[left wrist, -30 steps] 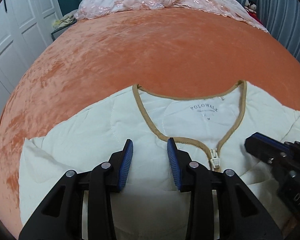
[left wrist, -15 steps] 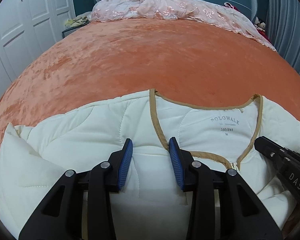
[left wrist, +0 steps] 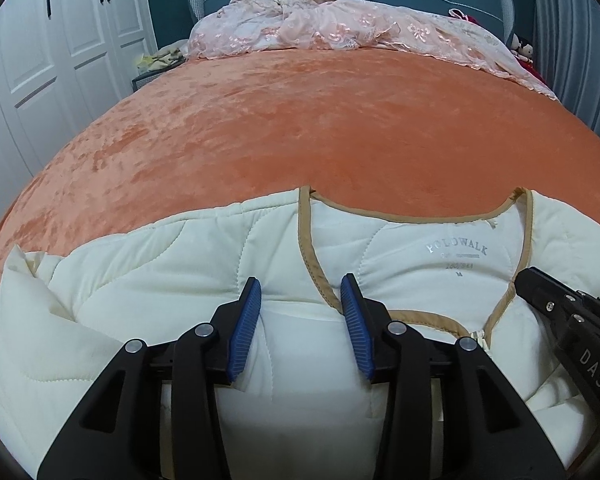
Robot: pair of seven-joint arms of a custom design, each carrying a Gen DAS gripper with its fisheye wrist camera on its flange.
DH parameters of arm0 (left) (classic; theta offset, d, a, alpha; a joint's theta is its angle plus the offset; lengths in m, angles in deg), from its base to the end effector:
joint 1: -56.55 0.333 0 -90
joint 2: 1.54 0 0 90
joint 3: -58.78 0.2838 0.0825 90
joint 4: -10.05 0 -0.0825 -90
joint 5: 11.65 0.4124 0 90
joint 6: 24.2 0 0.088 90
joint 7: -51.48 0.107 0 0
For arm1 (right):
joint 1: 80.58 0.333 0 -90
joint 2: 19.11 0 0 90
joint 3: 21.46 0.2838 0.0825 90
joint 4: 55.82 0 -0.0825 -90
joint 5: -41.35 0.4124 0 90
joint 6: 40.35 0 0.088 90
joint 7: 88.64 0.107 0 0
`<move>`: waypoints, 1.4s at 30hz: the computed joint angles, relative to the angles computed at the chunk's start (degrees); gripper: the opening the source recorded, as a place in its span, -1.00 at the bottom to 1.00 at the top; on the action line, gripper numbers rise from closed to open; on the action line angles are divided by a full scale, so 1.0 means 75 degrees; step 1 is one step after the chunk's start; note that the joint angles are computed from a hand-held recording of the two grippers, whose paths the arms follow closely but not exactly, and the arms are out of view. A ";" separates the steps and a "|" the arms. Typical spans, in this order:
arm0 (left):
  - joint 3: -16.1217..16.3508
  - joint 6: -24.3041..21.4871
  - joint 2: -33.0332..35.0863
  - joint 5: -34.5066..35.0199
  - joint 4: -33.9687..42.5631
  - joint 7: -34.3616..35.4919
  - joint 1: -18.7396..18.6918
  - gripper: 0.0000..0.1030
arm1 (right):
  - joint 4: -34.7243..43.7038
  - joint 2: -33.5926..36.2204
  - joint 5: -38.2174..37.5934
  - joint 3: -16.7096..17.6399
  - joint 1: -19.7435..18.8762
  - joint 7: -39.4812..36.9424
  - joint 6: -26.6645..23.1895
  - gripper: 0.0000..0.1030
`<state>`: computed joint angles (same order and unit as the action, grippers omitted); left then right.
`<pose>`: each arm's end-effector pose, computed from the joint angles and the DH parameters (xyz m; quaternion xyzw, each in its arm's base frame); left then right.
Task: Fold large clothes
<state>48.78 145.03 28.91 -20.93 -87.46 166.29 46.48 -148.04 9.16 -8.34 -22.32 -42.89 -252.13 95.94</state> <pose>0.6920 -0.2235 0.3281 -0.4441 0.8202 -0.2966 0.2053 0.5802 0.4263 0.3300 -0.4164 0.8371 -0.2413 0.2601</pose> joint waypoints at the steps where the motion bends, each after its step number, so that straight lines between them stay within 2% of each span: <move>1: 0.0141 -0.0084 -0.0022 0.0104 0.0028 -0.0119 -0.0123 -0.22 | -0.0045 -0.0037 0.0033 0.0009 -0.0031 0.0011 0.0078 -1.00; 3: 0.0563 -0.0318 -0.0186 0.0500 -0.0025 -0.0511 -0.0476 -0.15 | -0.0217 -0.0233 0.0182 0.0137 -0.0162 0.0013 0.0156 -1.00; 4: 0.0747 -0.0518 -0.0381 0.0963 -0.0130 -0.0921 -0.0593 0.09 | -0.0285 -0.0435 0.0230 0.0087 0.0026 0.0097 -0.0290 -1.00; 5: 0.0958 -0.0730 -0.0643 0.0891 -0.0307 -0.0904 -0.0727 0.28 | -0.0388 -0.0719 0.0147 -0.0138 0.0473 0.0359 -0.0979 -0.95; 6: 0.0903 -0.0906 -0.1012 0.0283 -0.0599 -0.0460 -0.0593 0.57 | -0.0758 -0.1198 -0.0288 -0.0097 0.0730 0.0987 -0.1486 -0.68; 7: 0.0583 -0.1110 -0.1465 -0.0861 -0.0964 0.0502 -0.0193 0.59 | -0.1395 -0.1865 -0.0862 0.0012 0.0971 0.1821 -0.1730 -0.59; 8: 0.0094 -0.1486 -0.2022 -0.2200 -0.1394 0.1736 0.0474 0.61 | -0.2062 -0.2516 -0.1294 0.0364 0.0945 0.2452 -0.1746 -0.50; 9: -0.0276 -0.1916 -0.2595 -0.3032 -0.1852 0.2565 0.1141 0.67 | -0.2729 -0.3164 -0.1467 0.0592 0.1037 0.2839 -0.1712 -0.26; 10: -0.0642 -0.2215 -0.3090 -0.3333 -0.2290 0.2962 0.1808 0.68 | -0.3291 -0.3772 -0.1342 0.0915 0.1190 0.3040 -0.2002 -0.04; 11: -0.0742 -0.2657 -0.3654 -0.3616 -0.2759 0.3375 0.2347 0.68 | -0.3664 -0.4235 -0.1008 0.1262 0.1355 0.3121 -0.2471 0.05; 12: -0.0590 -0.3145 -0.4089 -0.3819 -0.3102 0.3692 0.2619 0.68 | -0.3963 -0.4637 -0.0546 0.1615 0.1531 0.3220 -0.2954 0.15; 15: 0.0365 -0.4450 -0.5049 -0.3494 -0.3919 0.4027 0.2994 0.68 | -0.4628 -0.5584 0.1252 0.2537 0.2063 0.3842 -0.3744 0.17; 17: 0.0908 -0.4906 -0.5425 -0.3058 -0.4338 0.3897 0.3222 0.68 | -0.4741 -0.5789 0.2226 0.3027 0.2287 0.4523 -0.3898 0.18; 19: 0.1438 -0.5538 -0.5609 -0.2853 -0.4566 0.3736 0.3389 0.68 | -0.4761 -0.5775 0.2696 0.3578 0.2365 0.5617 -0.3895 0.18; 21: 0.1726 -0.5807 -0.5718 -0.2626 -0.4783 0.3614 0.3488 0.68 | -0.4781 -0.5624 0.2639 0.4001 0.2339 0.6776 -0.3630 0.18; 23: 0.1927 -0.5741 -0.6035 -0.2776 -0.5190 0.3863 0.3514 0.68 | -0.4882 -0.5431 0.2089 0.4271 0.2307 0.7931 -0.3123 0.20; 24: 0.1952 -0.5633 -0.6228 -0.2802 -0.5388 0.3935 0.3505 0.68 | -0.4934 -0.5299 0.1830 0.4314 0.2296 0.8377 -0.2871 0.20; 26: 0.2034 -0.5927 -0.6413 -0.2907 -0.5488 0.3922 0.3457 0.66 | -0.4903 -0.5026 0.1463 0.4286 0.2307 0.8847 -0.2601 0.22; 27: 0.2049 -0.6021 -0.6471 -0.2957 -0.5520 0.3863 0.3440 0.54 | -0.4739 -0.4856 0.1333 0.4288 0.2346 0.8921 -0.2797 0.30; 28: 0.2049 -0.6189 -0.6490 -0.2980 -0.5515 0.3812 0.3407 0.33 | -0.4574 -0.4706 0.1204 0.4250 0.2382 0.8931 -0.2993 0.32; 30: 0.1960 -0.6091 -0.6595 -0.2947 -0.5642 0.3596 0.3379 0.19 | -0.4558 -0.4623 0.0779 0.4136 0.2434 0.9203 -0.2972 0.32; 32: 0.1965 -0.6105 -0.6646 -0.3007 -0.5678 0.3471 0.3317 -0.19 | -0.4572 -0.4554 0.0342 0.3998 0.2424 0.9462 -0.2725 0.23; 33: 0.1940 -0.6181 -0.6610 -0.2932 -0.5632 0.3313 0.3314 -0.40 | -0.4552 -0.4517 0.0284 0.3899 0.2399 0.9381 -0.2578 -0.04; 34: 0.1925 -0.6188 -0.6655 -0.2904 -0.5632 0.3195 0.3308 -0.60 | -0.4492 -0.4458 0.0385 0.3784 0.2366 0.9093 -0.2409 -0.44; 35: 0.1945 -0.6193 -0.6729 -0.2884 -0.5663 0.3205 0.3302 -0.69 | -0.4395 -0.4390 0.0609 0.3673 0.2333 0.8687 -0.2272 -0.60; 36: 0.1957 -0.6211 -0.6823 -0.2853 -0.5680 0.3213 0.3295 -0.73 | -0.4211 -0.4292 0.0841 0.3618 0.2323 0.8281 -0.2358 -0.75; 37: 0.2018 -0.6303 -0.6945 -0.2889 -0.5683 0.3268 0.3288 -0.76 | -0.4033 -0.4228 0.0986 0.3598 0.2333 0.7955 -0.2548 -0.81; 42: 0.2333 -0.6893 -0.7676 -0.3053 -0.5696 0.3770 0.3316 -0.83 | -0.3259 -0.4120 0.0924 0.3749 0.2622 0.7058 -0.3649 -0.91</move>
